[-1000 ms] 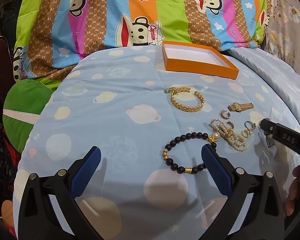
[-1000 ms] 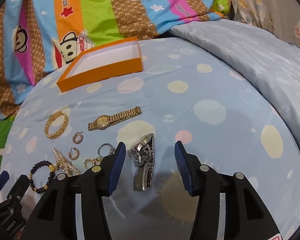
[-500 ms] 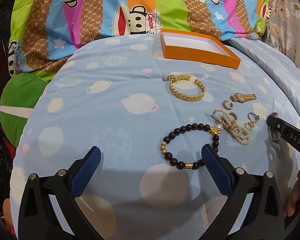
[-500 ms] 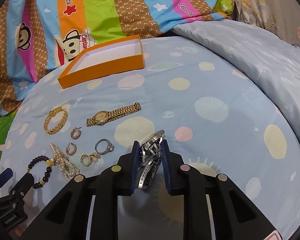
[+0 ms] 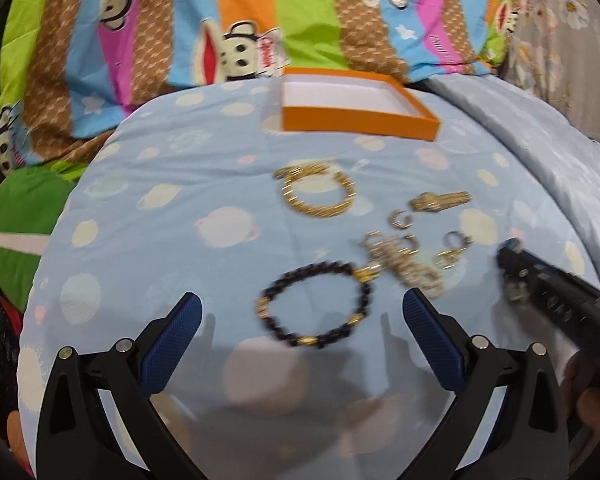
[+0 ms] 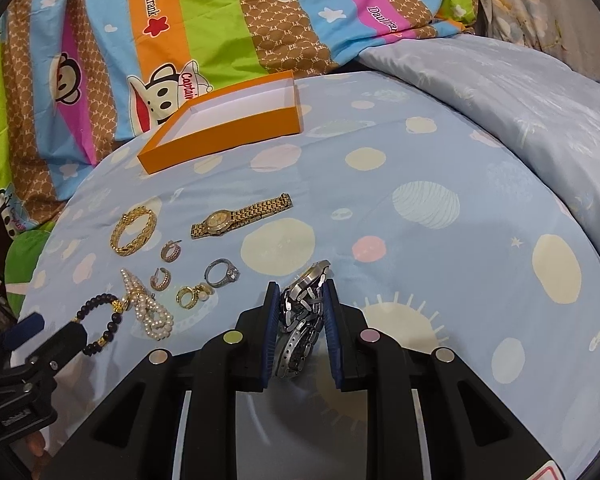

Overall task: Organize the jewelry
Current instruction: 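Lower the left gripper onto the pearl necklace and close on it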

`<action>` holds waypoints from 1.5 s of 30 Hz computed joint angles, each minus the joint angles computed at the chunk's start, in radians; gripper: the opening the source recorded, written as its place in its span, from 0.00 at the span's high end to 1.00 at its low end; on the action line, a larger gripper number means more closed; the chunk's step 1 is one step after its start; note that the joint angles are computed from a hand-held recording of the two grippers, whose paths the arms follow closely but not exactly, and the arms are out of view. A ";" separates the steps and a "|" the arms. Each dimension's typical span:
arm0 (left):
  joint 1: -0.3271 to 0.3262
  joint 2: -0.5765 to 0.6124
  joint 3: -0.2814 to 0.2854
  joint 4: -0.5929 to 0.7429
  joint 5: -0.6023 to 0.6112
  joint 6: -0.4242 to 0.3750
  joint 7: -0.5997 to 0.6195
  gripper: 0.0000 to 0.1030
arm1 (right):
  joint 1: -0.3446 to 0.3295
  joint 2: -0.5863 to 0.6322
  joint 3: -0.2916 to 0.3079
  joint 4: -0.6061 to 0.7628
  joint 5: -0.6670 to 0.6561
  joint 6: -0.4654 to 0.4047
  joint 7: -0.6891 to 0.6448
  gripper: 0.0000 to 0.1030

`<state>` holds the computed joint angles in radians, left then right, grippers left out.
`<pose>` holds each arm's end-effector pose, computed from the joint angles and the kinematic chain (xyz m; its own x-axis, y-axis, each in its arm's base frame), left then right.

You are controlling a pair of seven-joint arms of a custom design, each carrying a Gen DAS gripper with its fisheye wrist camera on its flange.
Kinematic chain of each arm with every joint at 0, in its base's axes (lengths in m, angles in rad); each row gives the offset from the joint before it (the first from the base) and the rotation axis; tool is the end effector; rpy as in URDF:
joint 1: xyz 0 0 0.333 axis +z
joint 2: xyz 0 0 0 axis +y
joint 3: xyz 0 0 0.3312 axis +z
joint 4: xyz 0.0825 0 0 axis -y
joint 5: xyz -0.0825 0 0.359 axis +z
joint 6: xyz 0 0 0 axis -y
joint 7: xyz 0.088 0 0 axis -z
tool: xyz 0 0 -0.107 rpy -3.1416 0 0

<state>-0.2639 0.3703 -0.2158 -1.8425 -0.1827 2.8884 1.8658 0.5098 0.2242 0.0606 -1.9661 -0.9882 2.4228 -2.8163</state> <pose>0.6053 -0.2830 0.4379 -0.5522 -0.8328 0.0372 -0.6522 0.4038 -0.6415 0.5127 0.3223 0.4142 -0.5256 -0.8314 -0.1804 -0.5715 0.5022 -0.6489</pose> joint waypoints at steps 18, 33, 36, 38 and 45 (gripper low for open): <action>-0.096 0.075 0.078 0.066 0.268 0.004 -0.243 0.37 | -0.018 -0.025 0.004 -0.043 -0.020 0.057 0.026 0.81; -0.053 0.068 0.004 0.070 0.106 -0.013 -0.067 0.66 | -0.016 -0.022 0.003 -0.039 -0.010 0.051 0.014 0.80; -0.074 0.084 0.020 0.098 0.114 -0.023 -0.064 0.66 | -0.016 -0.022 0.003 -0.038 -0.011 0.052 0.015 0.80; -0.079 0.096 0.025 0.114 0.115 -0.040 -0.063 0.66 | -0.016 -0.022 0.002 -0.040 -0.010 0.053 0.014 0.80; -0.052 0.091 -0.011 0.094 0.074 -0.019 -0.009 0.87 | -0.016 -0.023 0.002 -0.040 -0.013 0.055 0.017 0.80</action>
<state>-0.3158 0.4618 -0.2271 -1.7481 -0.1085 2.8693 1.8572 0.4936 0.2009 0.0629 -2.0064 -1.0016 2.4777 -2.7989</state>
